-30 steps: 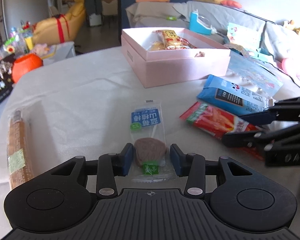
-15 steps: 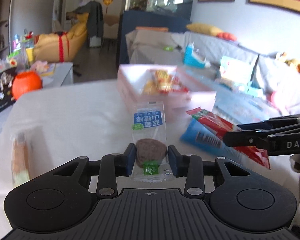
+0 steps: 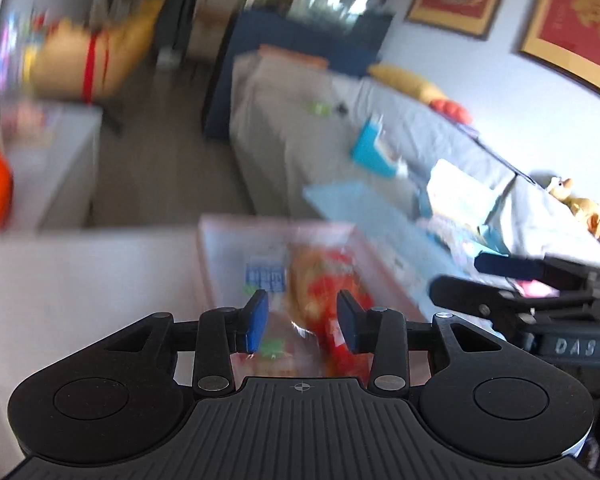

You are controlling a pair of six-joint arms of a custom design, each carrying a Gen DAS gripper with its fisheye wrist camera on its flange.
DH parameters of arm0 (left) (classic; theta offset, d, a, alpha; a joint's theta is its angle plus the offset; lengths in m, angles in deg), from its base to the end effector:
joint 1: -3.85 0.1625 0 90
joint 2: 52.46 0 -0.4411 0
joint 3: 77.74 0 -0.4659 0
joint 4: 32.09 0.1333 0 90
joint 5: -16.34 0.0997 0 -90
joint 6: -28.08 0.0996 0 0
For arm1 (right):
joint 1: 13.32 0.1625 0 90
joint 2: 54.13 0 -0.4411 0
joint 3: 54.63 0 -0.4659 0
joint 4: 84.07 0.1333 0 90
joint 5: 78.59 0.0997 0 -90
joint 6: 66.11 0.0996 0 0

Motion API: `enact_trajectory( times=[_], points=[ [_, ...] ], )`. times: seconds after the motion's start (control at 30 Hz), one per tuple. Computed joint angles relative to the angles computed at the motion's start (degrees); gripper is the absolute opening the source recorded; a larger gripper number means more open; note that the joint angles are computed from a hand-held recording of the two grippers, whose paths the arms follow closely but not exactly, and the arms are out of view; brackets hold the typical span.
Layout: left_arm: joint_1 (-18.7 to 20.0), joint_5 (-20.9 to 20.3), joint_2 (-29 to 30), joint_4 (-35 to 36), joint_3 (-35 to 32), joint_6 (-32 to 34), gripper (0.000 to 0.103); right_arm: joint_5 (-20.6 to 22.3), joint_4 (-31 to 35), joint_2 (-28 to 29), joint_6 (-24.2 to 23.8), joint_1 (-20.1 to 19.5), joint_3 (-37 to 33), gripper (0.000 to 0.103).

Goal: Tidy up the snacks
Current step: 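Carry the red spicy-strip and clear packets into the pink box and release, then grasp the long bread-stick packet with the left tool while the right tool grasps the blue packet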

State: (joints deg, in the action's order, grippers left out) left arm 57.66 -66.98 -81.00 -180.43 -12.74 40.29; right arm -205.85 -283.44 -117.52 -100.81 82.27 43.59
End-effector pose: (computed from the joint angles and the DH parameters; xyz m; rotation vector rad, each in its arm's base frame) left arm -0.4095 -0.8051 0.0417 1.2177 2.7935 -0.6131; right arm 0.1392 -0.6726 0.3657 0.1984 -1.9684 1.2491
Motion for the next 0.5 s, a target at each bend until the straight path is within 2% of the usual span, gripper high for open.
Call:
enact_trajectory(
  times=[0.07, 0.1, 0.3, 0.4, 0.5],
  points=[
    [0.85, 0.36, -2.65, -0.84, 3.22, 0.44, 0.042, 1.62, 2.30, -1.58, 3.23, -1.24, 2.25, 0.080],
    [1.00, 2.11, -4.46, -2.07, 5.69, 1.39, 0.042, 2.66, 2.40, -2.55, 4.37, -1.82, 3.98, 0.080],
    [1.13, 18.62, -15.96, -17.34, 22.59, 5.58, 0.042, 4.35, 0.13, -6.32, 6.18, -4.48, 13.58, 0.080],
    [1.95, 27.07, -18.90, -20.71, 26.15, 0.38, 0.042, 6.25, -1.21, -7.70, 6.20, -5.35, 17.82, 0.082],
    [3.65, 28.92, -20.33, -18.50, 27.12, -5.44, 0.042, 8.64, 0.02, -8.50, 7.75, -6.28, 19.87, 0.083]
  ],
)
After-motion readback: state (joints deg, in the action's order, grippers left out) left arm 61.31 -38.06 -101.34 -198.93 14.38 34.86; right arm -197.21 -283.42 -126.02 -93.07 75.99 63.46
